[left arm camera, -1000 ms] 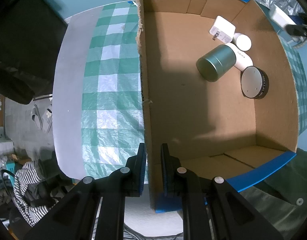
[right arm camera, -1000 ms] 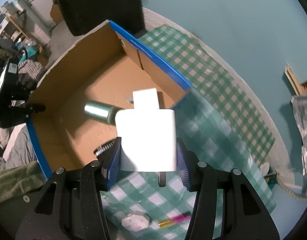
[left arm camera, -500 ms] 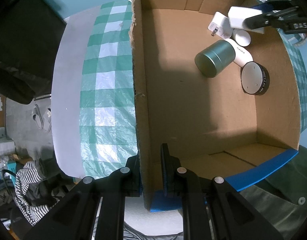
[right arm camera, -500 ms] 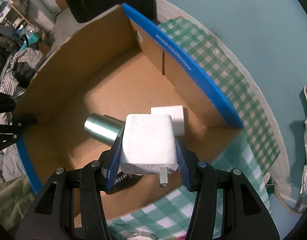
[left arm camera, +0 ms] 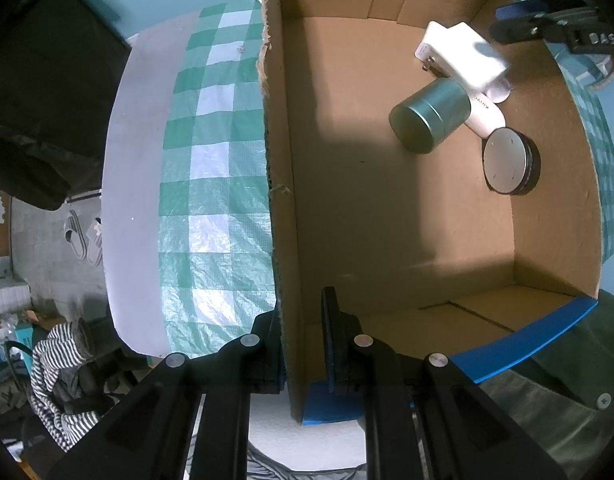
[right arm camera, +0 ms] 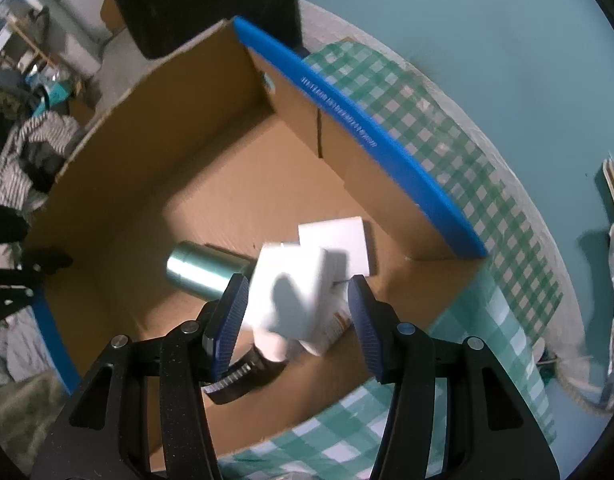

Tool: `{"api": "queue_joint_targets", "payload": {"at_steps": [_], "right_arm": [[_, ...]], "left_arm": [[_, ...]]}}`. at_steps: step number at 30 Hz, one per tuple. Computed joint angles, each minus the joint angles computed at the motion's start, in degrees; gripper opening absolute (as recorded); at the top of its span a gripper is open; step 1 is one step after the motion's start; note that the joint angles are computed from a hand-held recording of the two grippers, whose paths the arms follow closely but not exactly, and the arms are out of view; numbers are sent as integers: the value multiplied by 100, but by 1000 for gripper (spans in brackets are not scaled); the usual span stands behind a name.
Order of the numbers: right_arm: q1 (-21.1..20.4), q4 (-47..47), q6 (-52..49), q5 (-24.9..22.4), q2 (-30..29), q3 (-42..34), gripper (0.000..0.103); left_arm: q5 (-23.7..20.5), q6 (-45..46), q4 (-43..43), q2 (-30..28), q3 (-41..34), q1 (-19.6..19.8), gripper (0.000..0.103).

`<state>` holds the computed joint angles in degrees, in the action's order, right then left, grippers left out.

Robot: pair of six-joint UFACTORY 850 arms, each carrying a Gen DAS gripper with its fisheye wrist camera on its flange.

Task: Organize rigid objects
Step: 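Lower the plug into the box and open the right gripper, then move the right gripper to the pink-gold lighter and grasp it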

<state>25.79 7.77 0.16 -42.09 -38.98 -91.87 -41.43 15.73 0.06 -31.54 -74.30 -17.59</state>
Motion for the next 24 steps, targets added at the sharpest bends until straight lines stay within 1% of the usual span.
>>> {"api": "queue_joint_targets", "payload": {"at_steps": [13,24], "right_arm": [[-109,-410,705,59,714,659,53],[-354,-558,1519,319,1512,1768,54]], "left_arm": [[-12,39,0,-11,-25,-1,13],[-30,52,-11,-17,-47,2,13]]}}
